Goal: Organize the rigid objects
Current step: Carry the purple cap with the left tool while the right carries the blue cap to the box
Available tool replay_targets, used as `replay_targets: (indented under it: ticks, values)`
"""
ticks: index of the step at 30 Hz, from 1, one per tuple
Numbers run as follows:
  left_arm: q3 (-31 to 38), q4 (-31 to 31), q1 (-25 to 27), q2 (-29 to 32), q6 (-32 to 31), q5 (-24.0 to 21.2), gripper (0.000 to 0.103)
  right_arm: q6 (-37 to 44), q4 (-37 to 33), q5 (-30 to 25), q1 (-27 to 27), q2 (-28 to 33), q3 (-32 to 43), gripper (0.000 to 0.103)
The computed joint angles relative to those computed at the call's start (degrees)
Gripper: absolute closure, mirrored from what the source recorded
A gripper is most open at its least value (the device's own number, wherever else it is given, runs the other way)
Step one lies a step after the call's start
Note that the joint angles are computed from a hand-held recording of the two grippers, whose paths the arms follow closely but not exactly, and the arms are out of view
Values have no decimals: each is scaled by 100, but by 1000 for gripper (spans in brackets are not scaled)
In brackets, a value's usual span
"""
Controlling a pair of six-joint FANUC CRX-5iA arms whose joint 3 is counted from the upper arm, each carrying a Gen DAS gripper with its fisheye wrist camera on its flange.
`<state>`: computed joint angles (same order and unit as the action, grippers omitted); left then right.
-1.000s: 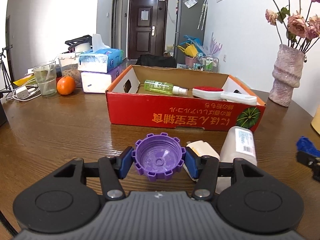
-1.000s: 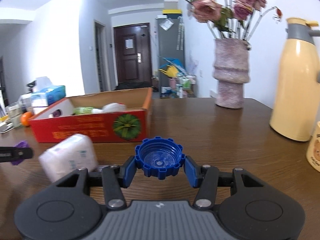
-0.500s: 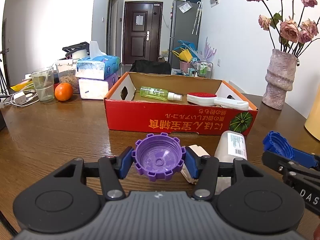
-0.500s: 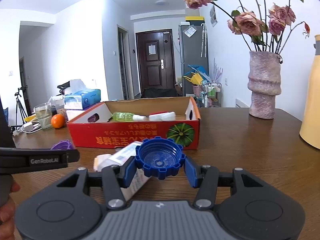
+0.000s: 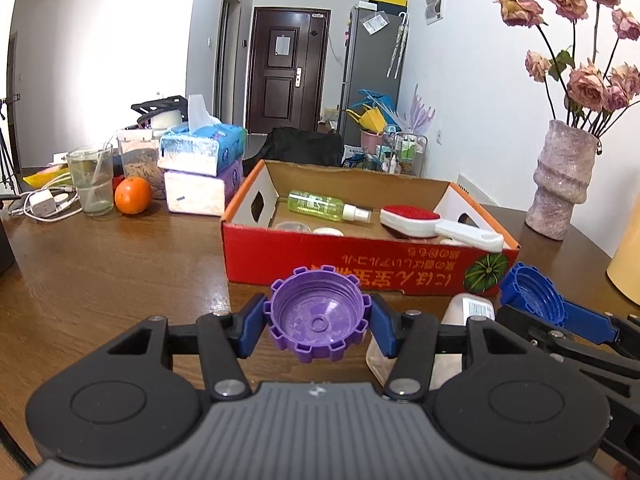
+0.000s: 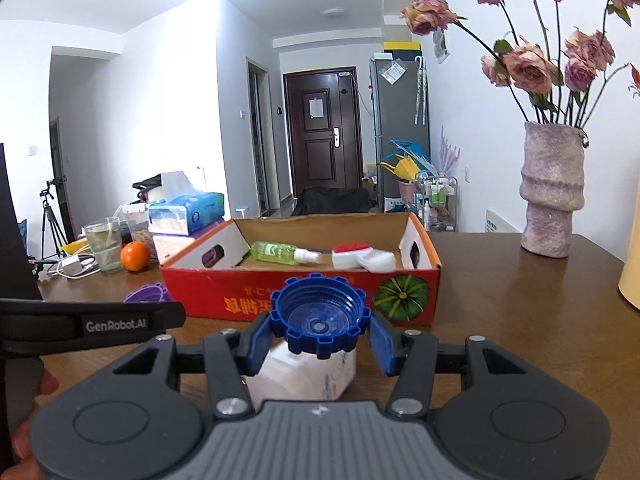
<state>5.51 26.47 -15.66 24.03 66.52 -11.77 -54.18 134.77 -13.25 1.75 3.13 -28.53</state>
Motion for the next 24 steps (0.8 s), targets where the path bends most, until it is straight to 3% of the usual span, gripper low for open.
replay_targets:
  ticks: [6,13,15,24]
  values:
    - [200,-6,14,61,-23,5,47,17,36,36,29,141,243,52]
    - [659,-336,20,271,389,-2,47,-124,212,32,-12,378,587,52]
    - [857,-647,30,335,758,-111,47,-283,378,34,-65,451,704,52]
    - [1430,-772,29,683,1003,-284,47,-1070,1178,566,-420,765,1276,52]
